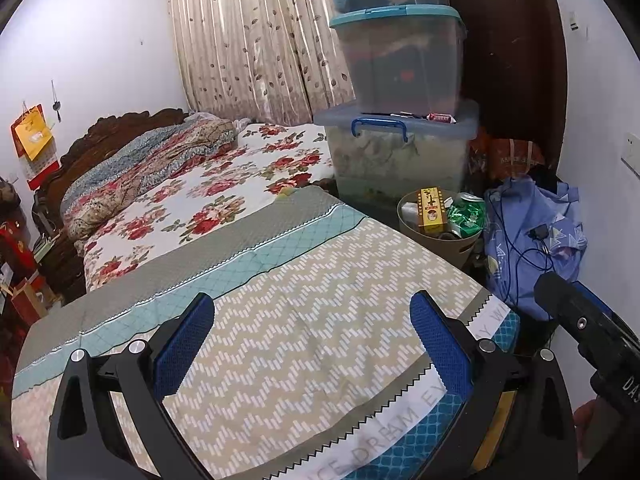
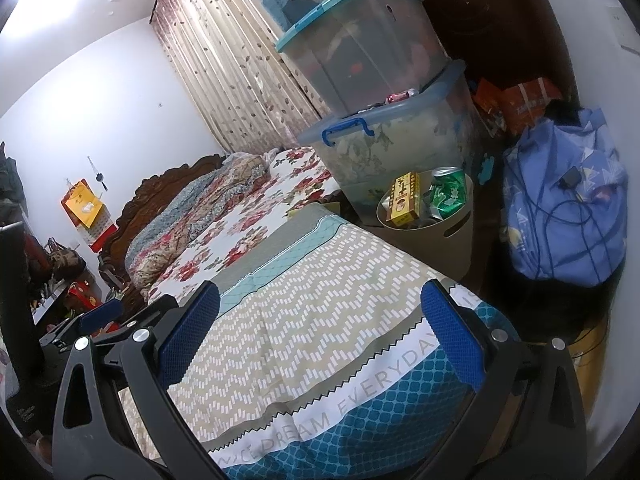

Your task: Collect trash

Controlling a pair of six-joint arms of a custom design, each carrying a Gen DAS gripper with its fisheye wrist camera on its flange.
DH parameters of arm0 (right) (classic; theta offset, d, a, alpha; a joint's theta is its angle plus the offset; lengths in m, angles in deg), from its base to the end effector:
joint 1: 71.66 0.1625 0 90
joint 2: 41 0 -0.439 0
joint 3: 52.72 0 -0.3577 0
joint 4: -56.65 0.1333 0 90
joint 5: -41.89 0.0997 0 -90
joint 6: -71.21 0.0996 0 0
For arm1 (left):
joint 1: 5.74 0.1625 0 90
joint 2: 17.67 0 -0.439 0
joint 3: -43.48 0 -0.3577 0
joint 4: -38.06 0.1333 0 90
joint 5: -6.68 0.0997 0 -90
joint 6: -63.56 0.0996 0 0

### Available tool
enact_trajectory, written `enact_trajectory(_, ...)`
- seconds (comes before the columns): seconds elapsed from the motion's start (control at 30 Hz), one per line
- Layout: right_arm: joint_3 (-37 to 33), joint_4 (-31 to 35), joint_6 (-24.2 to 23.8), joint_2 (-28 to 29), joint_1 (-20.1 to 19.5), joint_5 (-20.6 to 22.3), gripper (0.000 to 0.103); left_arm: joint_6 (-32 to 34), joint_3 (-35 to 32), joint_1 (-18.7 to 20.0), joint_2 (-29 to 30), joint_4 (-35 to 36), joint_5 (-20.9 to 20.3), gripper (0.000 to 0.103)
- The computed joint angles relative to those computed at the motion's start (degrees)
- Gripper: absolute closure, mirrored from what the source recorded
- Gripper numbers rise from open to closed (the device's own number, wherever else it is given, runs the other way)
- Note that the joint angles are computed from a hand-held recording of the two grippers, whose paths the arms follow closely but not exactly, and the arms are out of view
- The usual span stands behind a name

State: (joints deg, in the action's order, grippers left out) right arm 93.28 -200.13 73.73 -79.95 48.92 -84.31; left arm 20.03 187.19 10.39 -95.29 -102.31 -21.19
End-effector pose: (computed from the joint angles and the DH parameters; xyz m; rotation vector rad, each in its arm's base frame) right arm 0.2453 -0.2688 0.1421 0.1451 -2.4416 1.5470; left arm -0.2483 -0.3022 0.1925 0.7460 2.0581 -0.9665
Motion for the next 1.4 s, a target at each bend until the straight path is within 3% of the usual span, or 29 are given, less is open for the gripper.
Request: enact_trajectory(1.4,0.3,0.7,1.3,1.3,-0.5,1.5,0.004,-3.3,0.3,0.7,-0.6,3.8,-0.8,0.009)
